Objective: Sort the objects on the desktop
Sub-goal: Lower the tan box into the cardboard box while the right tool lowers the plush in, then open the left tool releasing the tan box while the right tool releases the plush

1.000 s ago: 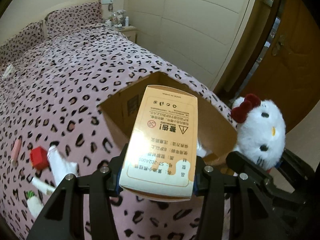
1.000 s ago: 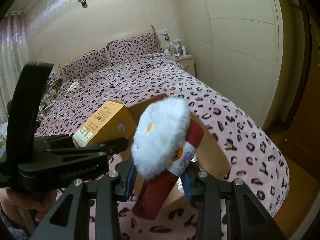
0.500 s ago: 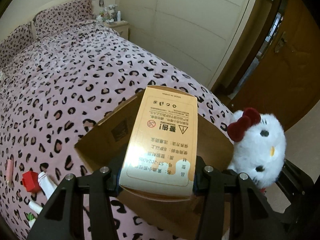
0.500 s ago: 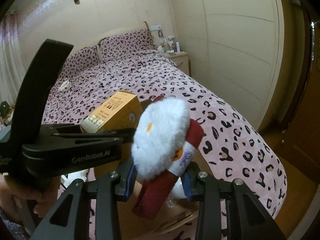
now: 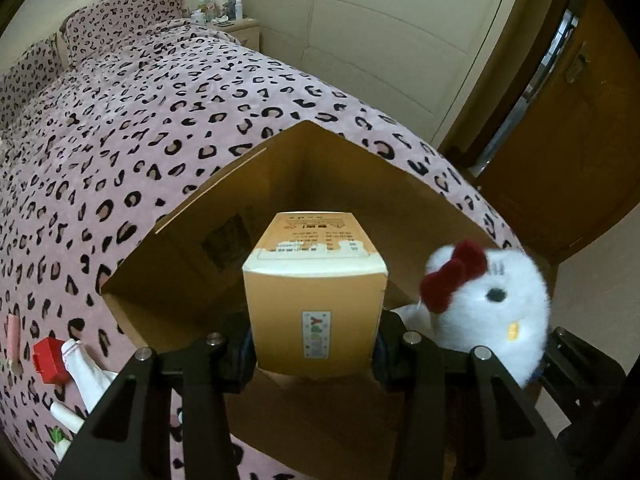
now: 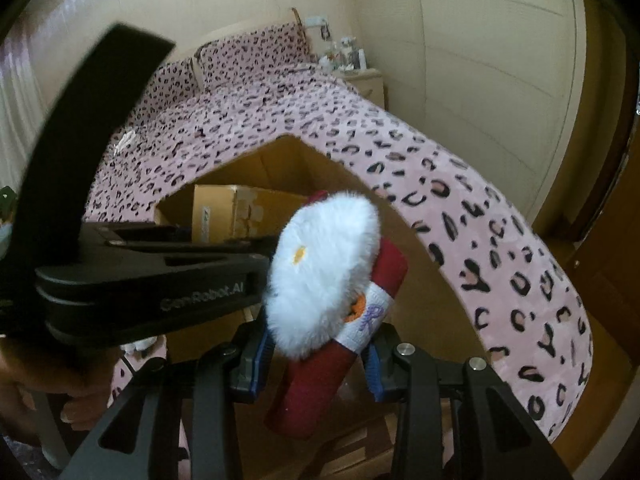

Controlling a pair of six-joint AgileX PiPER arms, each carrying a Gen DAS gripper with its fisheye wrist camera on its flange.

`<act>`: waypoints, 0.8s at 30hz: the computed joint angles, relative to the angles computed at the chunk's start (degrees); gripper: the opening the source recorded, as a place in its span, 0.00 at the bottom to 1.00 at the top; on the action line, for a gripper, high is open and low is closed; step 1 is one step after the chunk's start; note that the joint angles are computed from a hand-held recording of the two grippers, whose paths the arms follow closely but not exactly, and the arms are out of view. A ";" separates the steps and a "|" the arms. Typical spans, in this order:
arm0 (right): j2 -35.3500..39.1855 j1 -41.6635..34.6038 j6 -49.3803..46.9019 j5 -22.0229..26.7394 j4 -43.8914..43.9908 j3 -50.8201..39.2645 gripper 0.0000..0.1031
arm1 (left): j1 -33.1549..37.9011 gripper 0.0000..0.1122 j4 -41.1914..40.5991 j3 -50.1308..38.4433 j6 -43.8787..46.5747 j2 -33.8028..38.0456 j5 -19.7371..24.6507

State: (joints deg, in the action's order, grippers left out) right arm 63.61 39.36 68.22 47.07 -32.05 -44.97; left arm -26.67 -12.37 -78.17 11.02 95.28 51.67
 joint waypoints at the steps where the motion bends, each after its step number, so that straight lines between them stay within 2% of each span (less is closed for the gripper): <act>1: 0.32 -0.70 -0.68 -0.92 0.88 0.47 0.37 | 0.05 0.41 0.27 -0.08 -0.08 0.09 -0.05; 7: 1.02 -1.82 -2.03 -1.65 2.31 1.24 0.38 | -0.17 0.42 0.81 -0.15 -0.06 0.06 -0.08; 11: 1.11 -2.83 -4.64 -1.23 4.43 0.58 0.40 | 0.10 0.54 -0.15 0.23 0.46 -0.18 -0.74; 14: 0.72 -3.03 -5.51 -0.59 5.22 0.09 0.41 | 0.30 0.55 -1.05 0.15 1.17 -0.42 -0.35; 17: 0.20 -3.66 -7.09 -0.32 6.88 -0.50 0.44 | 0.55 0.63 -1.92 0.26 1.52 -0.50 -0.41; 19: 0.01 -4.62 -9.01 0.08 8.79 -1.11 0.45 | 1.14 0.63 -2.44 0.46 1.55 -1.15 -0.06; 24: -3.62 -5.68 -11.37 1.39 13.20 -2.65 0.47 | 4.09 0.69 -3.78 2.09 2.72 -5.84 1.26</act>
